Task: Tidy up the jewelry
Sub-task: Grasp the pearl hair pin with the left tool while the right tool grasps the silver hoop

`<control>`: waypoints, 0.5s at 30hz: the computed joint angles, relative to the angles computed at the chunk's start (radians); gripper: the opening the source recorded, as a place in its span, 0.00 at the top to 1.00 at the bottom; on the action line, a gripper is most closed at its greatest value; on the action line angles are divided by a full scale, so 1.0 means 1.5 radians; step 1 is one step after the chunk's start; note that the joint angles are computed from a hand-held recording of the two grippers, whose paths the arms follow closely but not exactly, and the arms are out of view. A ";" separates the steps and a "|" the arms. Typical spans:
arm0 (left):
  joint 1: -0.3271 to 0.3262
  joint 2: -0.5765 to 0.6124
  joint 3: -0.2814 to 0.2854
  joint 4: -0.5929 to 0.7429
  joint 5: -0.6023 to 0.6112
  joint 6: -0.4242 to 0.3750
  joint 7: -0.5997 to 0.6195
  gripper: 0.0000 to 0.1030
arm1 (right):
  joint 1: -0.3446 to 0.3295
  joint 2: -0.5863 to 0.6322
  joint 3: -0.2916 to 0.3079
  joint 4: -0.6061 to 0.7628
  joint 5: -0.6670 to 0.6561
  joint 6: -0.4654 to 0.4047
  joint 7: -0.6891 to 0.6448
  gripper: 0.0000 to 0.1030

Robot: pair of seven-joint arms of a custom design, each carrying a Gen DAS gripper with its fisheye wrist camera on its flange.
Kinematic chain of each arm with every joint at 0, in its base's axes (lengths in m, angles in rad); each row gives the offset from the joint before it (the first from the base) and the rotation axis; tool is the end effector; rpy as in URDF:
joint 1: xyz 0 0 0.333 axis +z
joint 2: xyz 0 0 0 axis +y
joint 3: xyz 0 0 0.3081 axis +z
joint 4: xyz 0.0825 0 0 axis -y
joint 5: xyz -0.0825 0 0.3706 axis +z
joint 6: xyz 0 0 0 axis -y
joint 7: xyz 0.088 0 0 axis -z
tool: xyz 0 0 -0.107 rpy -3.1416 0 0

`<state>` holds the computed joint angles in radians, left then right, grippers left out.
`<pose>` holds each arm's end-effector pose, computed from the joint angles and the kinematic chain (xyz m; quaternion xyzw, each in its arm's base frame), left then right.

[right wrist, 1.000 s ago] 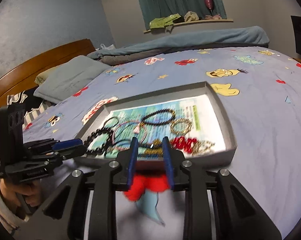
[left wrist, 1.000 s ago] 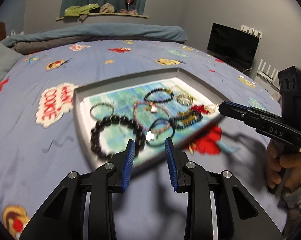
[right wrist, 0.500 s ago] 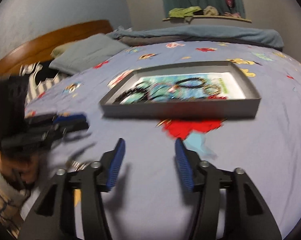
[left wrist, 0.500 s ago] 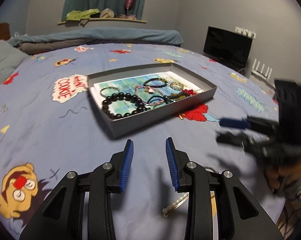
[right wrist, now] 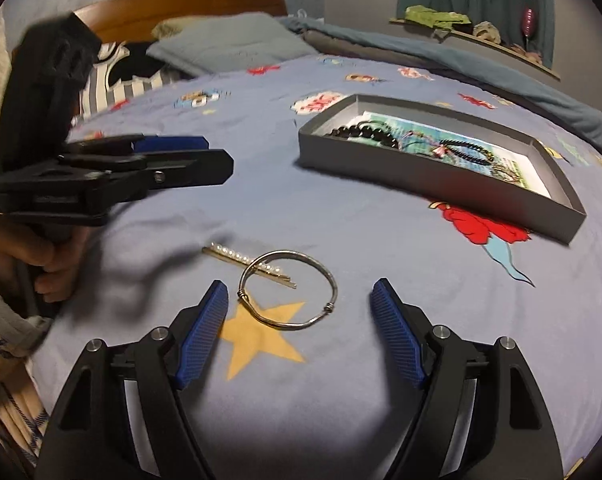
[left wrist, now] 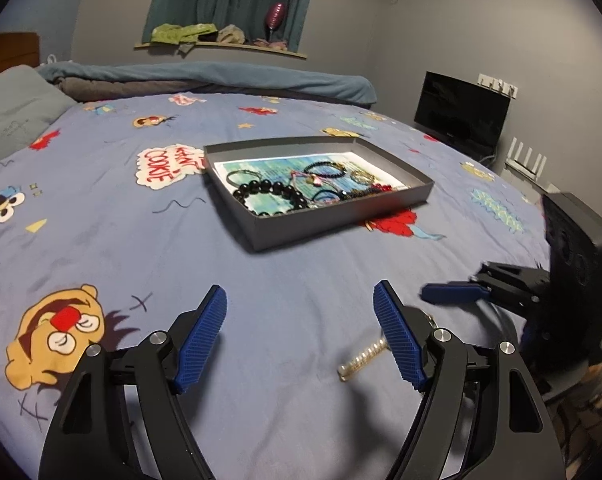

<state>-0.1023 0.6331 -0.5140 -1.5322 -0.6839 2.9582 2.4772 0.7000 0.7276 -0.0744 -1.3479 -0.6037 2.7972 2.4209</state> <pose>0.6607 -0.3119 0.3996 -0.3835 0.7952 -0.4569 0.1090 0.5933 0.4814 0.3715 -0.7421 0.5412 -0.2274 0.3236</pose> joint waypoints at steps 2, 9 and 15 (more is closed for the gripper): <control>0.010 -0.003 -0.011 -0.009 -0.003 -0.008 0.015 0.26 | -0.003 -0.005 -0.001 -0.014 0.001 0.018 0.007 0.49; 0.021 -0.019 -0.029 -0.036 -0.024 -0.061 0.107 0.26 | 0.032 -0.058 -0.095 -0.112 -0.047 0.116 0.169 0.51; -0.043 -0.022 0.037 -0.028 0.025 -0.098 0.090 0.47 | 0.045 -0.092 -0.150 -0.170 -0.115 0.161 0.315 0.51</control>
<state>-0.1670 0.6002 -0.4579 -1.5738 -0.6462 2.8106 2.6122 0.7683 0.5889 -0.2990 -1.6024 -0.7756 3.0392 2.8936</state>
